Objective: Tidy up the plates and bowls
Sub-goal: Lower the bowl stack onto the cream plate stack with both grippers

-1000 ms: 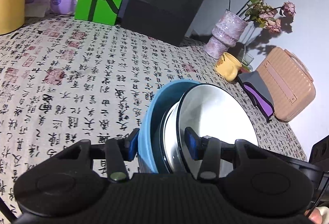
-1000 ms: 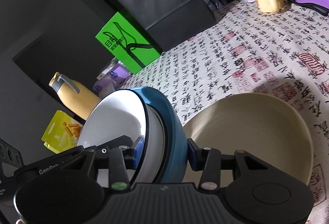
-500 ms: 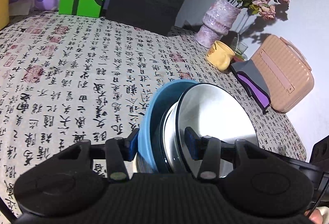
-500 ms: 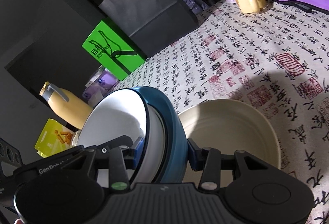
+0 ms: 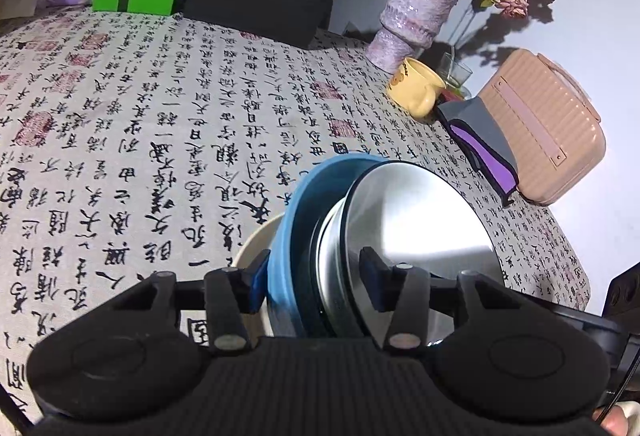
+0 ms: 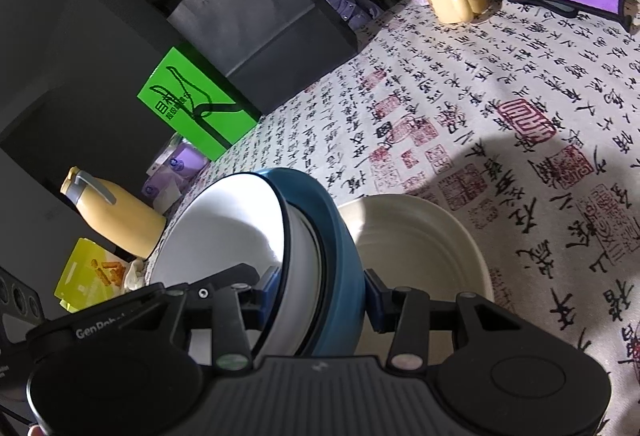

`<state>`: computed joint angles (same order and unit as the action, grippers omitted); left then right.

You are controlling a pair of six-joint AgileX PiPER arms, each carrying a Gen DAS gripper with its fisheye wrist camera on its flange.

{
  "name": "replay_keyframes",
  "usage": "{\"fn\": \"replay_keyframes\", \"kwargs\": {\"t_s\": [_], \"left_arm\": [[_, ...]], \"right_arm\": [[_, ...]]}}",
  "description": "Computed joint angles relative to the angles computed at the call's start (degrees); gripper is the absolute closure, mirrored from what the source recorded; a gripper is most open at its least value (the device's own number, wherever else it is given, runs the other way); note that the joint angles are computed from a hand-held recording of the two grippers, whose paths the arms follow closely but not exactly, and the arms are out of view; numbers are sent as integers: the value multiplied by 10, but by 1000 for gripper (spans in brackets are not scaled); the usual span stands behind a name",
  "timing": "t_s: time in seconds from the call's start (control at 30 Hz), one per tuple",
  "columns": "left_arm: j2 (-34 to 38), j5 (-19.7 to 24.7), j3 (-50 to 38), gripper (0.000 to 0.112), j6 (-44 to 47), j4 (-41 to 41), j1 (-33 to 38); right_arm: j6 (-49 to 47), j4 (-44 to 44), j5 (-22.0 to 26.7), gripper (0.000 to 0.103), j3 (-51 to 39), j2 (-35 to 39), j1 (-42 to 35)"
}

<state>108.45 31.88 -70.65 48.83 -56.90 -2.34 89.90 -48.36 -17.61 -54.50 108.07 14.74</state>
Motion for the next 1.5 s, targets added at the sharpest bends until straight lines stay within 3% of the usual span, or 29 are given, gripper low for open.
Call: {"fn": "replay_keyframes", "kwargs": {"t_s": [0.63,1.13,1.37,1.5], "left_arm": [[21,17,-15,64,-42,34,-8],[25,18,-13,60,-51,35,-9],[3,7,12,47,2,-7,-6],[-17,-11,35,33,48,-43,-7]], "right_arm": [[27,-28,13,60,7,3,-6],[-29,6,13,59,10,5,-5],[-59,33,-4,56,20,4,-8],[-96,72,-8,39,31,-4,-9]]}}
